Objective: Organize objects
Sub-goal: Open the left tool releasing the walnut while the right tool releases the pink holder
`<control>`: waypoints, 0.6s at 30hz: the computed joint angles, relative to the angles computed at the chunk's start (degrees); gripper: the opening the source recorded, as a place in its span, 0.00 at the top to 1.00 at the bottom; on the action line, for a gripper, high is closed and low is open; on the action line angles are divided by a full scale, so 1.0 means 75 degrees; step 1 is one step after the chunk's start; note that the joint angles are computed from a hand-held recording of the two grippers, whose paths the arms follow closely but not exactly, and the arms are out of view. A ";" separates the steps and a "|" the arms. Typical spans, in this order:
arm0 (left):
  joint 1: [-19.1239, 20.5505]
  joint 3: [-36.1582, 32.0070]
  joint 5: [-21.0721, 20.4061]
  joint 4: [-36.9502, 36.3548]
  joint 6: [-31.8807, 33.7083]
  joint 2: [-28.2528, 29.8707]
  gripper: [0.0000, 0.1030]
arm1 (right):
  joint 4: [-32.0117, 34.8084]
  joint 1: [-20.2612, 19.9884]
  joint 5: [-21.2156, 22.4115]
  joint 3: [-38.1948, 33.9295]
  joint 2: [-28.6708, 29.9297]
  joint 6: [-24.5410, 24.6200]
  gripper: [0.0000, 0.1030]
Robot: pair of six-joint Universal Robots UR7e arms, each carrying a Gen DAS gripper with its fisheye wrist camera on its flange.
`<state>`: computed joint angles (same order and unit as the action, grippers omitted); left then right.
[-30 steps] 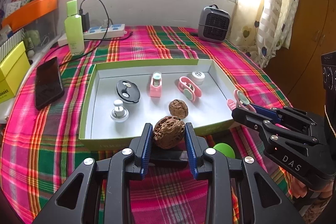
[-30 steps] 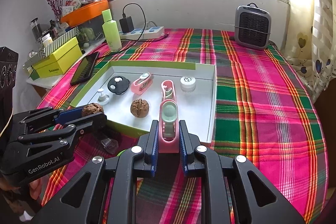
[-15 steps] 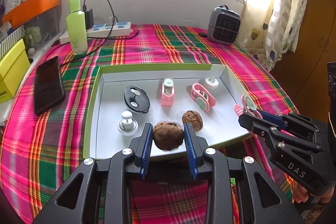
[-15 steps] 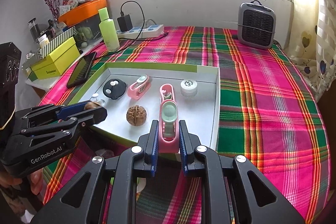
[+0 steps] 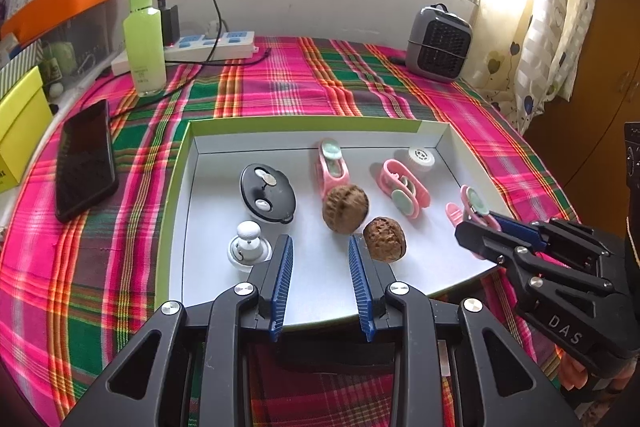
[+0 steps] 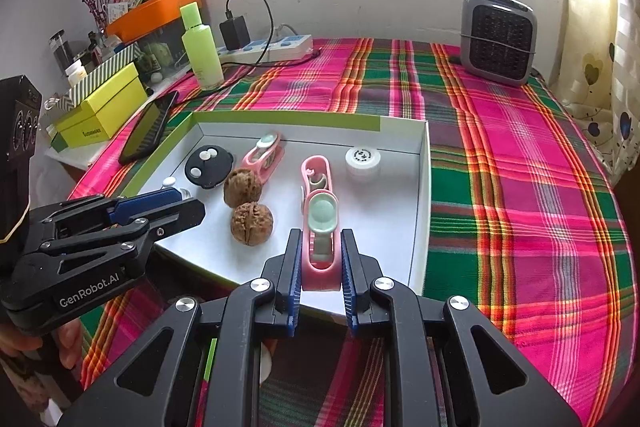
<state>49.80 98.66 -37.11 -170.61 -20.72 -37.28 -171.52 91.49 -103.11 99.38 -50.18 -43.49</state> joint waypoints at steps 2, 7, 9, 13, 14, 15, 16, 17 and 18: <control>0.0013 -0.0017 -0.0011 0.0032 -0.0021 0.0002 0.74 | 0.0020 0.0028 -0.0125 -0.0065 0.0064 -0.0005 0.82; 0.0022 -0.0031 -0.0025 0.0094 -0.0028 0.0012 0.73 | 0.0077 0.0042 -0.0289 -0.0247 0.0185 0.0127 0.82; 0.0033 -0.0043 -0.0059 0.0145 -0.0050 0.0014 0.73 | -0.0008 0.0064 -0.0428 -0.0295 0.0261 0.0095 0.82; 0.0042 -0.0055 -0.0082 0.0149 -0.0054 0.0025 0.73 | -0.0057 0.0095 -0.0672 -0.0446 0.0399 0.0131 0.82; 0.0046 -0.0060 -0.0076 0.0174 -0.0088 0.0023 0.73 | -0.0096 0.0114 -0.0744 -0.0484 0.0441 0.0131 0.82; 0.0041 -0.0054 -0.0074 0.0187 -0.0103 0.0018 0.73 | -0.0125 0.0126 -0.0819 -0.0547 0.0496 0.0130 0.82; 0.0039 -0.0050 -0.0076 0.0178 -0.0094 0.0018 0.73 | -0.0119 0.0128 -0.0840 -0.0590 0.0525 0.0133 0.82; 0.0043 -0.0054 -0.0071 0.0190 -0.0101 0.0018 0.73 | -0.0085 0.0137 -0.0875 -0.0664 0.0571 0.0146 0.82; 0.0044 -0.0055 -0.0076 0.0206 -0.0123 0.0014 0.74 | -0.0060 0.0143 -0.0895 -0.0713 0.0603 0.0147 0.82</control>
